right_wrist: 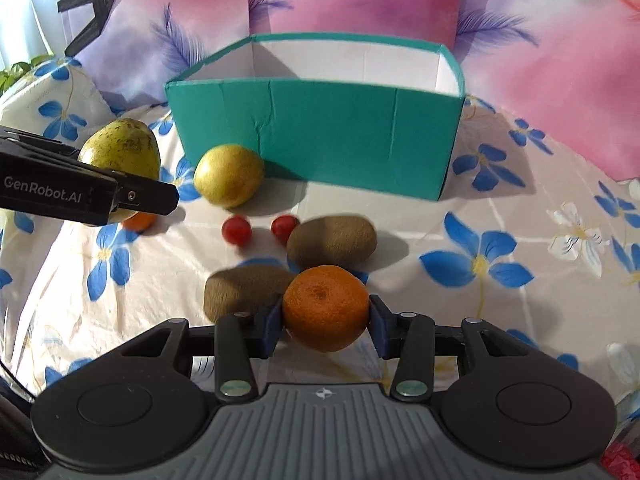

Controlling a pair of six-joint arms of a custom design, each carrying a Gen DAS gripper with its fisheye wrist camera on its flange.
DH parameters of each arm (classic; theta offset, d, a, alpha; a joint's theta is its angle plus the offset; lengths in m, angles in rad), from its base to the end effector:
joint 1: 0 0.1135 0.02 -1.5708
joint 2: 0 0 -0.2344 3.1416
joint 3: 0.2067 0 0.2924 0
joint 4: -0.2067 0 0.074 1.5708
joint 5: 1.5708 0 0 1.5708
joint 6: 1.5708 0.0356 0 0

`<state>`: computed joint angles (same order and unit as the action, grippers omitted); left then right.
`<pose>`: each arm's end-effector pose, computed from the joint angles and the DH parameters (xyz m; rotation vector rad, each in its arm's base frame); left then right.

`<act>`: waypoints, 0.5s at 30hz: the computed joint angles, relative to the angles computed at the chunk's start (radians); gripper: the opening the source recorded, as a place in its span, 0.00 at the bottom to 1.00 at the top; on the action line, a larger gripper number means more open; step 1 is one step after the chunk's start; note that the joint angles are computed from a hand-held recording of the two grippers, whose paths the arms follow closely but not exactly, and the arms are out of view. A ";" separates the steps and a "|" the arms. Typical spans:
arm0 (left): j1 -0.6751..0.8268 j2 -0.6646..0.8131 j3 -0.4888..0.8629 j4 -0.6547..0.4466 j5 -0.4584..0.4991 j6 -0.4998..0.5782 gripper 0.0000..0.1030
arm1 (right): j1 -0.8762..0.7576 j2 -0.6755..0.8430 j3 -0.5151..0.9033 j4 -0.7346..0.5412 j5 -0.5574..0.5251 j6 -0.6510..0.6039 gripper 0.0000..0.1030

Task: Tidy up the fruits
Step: 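Lower the pear into the teal box and open the left tool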

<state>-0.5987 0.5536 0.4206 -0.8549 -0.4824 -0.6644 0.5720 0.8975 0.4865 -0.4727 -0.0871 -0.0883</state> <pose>0.1500 -0.0823 0.1702 -0.2555 2.3903 0.0514 0.1914 0.1269 0.1528 -0.8392 2.3299 0.3169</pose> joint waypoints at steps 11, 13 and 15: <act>0.305 0.489 0.292 0.448 -0.022 0.313 0.65 | -0.046 0.159 0.181 0.254 0.073 0.069 0.42; 0.353 0.587 0.315 0.506 0.025 0.312 0.65 | -0.048 0.188 0.201 0.298 0.081 0.081 0.42; 0.384 0.672 0.335 0.545 0.063 0.302 0.65 | -0.058 0.215 0.216 0.325 0.081 0.078 0.42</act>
<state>-0.2148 1.2257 0.7552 -0.3101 -0.4197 -0.3629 0.5138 1.1130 0.7028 -0.1477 -0.0058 -0.0101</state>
